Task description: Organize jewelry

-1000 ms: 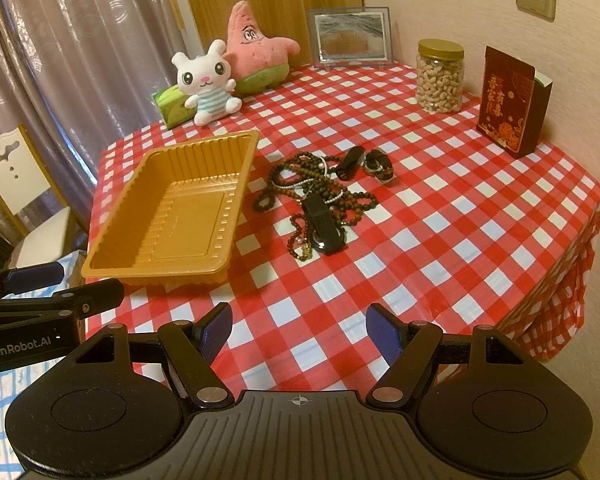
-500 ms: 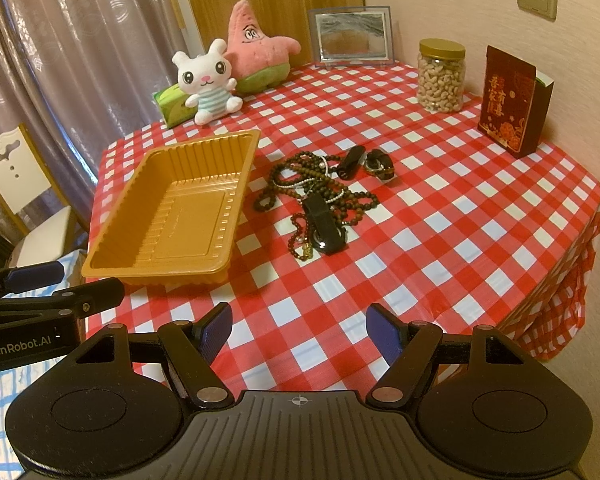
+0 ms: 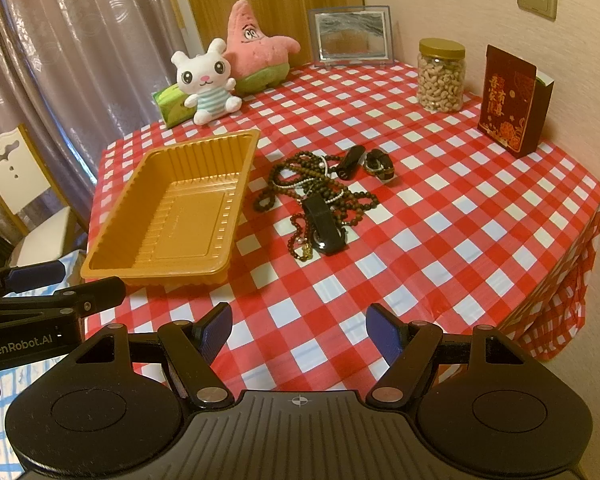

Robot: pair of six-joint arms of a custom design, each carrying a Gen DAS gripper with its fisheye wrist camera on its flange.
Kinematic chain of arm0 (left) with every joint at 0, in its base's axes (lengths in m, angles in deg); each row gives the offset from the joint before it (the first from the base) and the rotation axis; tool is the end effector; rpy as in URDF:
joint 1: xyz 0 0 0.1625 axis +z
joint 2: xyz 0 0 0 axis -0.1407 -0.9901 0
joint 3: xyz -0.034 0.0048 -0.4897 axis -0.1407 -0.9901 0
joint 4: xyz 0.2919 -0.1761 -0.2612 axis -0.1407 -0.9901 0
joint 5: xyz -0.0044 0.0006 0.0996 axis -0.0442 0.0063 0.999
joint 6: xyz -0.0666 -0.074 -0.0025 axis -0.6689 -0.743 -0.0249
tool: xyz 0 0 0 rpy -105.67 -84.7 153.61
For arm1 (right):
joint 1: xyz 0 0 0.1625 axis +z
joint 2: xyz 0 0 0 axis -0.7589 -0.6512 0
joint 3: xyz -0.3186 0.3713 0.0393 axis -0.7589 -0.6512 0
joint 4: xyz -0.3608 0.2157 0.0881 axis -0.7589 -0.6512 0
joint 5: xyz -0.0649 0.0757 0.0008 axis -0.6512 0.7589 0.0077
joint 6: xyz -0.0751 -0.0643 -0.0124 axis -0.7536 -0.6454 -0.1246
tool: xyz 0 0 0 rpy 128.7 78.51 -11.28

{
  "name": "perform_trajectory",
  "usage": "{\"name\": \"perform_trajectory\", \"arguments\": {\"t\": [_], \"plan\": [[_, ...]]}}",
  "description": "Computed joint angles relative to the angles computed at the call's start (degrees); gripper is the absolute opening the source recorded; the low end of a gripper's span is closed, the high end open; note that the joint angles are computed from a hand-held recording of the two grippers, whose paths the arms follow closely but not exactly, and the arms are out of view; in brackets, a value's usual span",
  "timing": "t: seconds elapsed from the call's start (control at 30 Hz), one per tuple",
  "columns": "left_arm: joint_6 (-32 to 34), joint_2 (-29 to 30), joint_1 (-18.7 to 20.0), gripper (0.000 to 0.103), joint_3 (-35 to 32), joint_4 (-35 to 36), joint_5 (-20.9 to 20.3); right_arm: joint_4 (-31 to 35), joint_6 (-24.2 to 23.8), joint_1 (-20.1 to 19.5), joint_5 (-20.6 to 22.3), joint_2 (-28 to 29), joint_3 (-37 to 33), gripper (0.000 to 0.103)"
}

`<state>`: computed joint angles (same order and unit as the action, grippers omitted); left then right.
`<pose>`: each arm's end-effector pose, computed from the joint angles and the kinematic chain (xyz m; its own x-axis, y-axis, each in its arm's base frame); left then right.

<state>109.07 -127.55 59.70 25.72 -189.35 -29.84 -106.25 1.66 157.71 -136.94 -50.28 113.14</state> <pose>-0.3642 -0.7453 0.1818 -0.5120 0.6926 -0.5081 0.8423 0.5208 -0.1387 0.2561 -0.6052 0.2763 -0.7632 0.4734 0.4398 -0.0813 0.6049 -0.7922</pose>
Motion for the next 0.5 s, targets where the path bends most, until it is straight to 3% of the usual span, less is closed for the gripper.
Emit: {"name": "perform_trajectory", "arguments": {"t": [0.5], "plan": [[-0.42,0.47,0.46,0.077,-0.81,0.95,-0.06,-0.27,0.34,-0.98,0.94,0.42,-0.41,0.074]]}}
